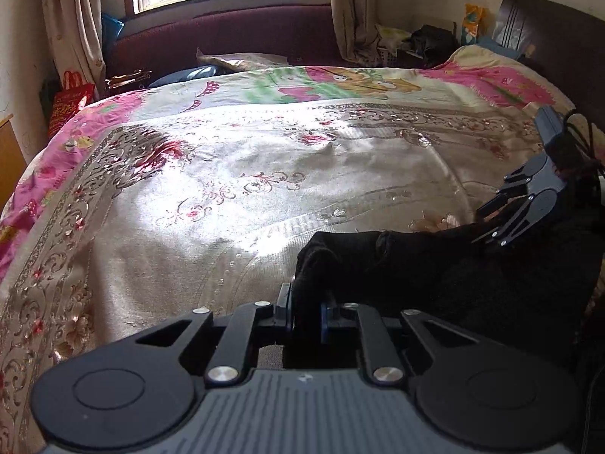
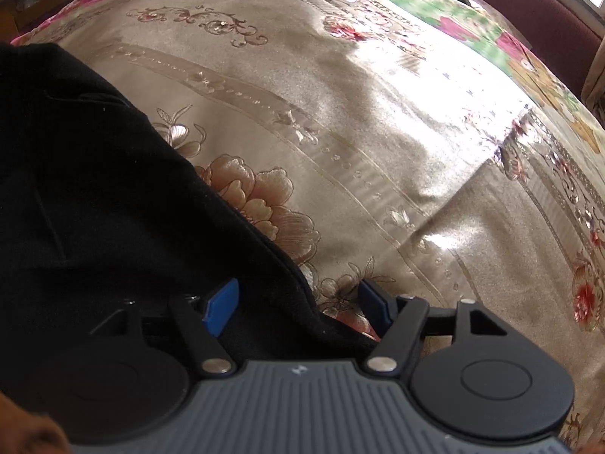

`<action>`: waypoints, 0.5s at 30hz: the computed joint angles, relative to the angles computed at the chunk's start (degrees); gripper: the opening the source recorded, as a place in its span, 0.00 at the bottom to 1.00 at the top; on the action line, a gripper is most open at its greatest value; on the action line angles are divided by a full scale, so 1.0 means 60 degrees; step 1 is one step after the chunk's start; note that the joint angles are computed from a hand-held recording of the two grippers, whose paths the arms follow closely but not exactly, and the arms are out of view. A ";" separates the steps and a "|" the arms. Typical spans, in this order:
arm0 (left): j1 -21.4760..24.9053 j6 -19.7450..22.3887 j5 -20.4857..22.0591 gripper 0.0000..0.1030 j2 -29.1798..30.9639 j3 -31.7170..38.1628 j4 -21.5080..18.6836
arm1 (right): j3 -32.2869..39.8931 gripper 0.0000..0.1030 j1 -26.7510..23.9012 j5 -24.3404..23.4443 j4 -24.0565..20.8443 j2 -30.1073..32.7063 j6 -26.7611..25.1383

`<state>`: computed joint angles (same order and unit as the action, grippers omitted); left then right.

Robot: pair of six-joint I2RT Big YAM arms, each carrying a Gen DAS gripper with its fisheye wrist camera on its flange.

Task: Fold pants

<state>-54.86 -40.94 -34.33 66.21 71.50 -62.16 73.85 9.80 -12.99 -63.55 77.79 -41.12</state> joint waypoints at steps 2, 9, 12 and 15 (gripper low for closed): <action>-0.0140 0.0043 -0.0045 0.28 -0.0162 -0.0124 0.0119 | 0.0084 0.33 -0.0040 -0.0322 -0.0292 0.0057 0.0174; -0.0494 -0.0651 -0.0465 0.28 -0.0393 -0.0289 -0.0041 | -0.0178 0.05 -0.0022 0.0026 -0.0545 -0.0986 0.0441; -0.0888 -0.0975 -0.0923 0.28 -0.0568 -0.0178 -0.0335 | -0.0250 0.05 -0.0270 -0.0250 -0.0814 -0.1849 0.0313; -0.1396 -0.1584 -0.1429 0.28 -0.0739 -0.0003 -0.0859 | -0.0159 0.05 -0.0638 -0.0765 -0.1358 -0.2733 0.0261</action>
<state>-63.24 -50.45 -42.91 61.78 71.48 -67.32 72.89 5.97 -17.58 -71.70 61.40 -39.56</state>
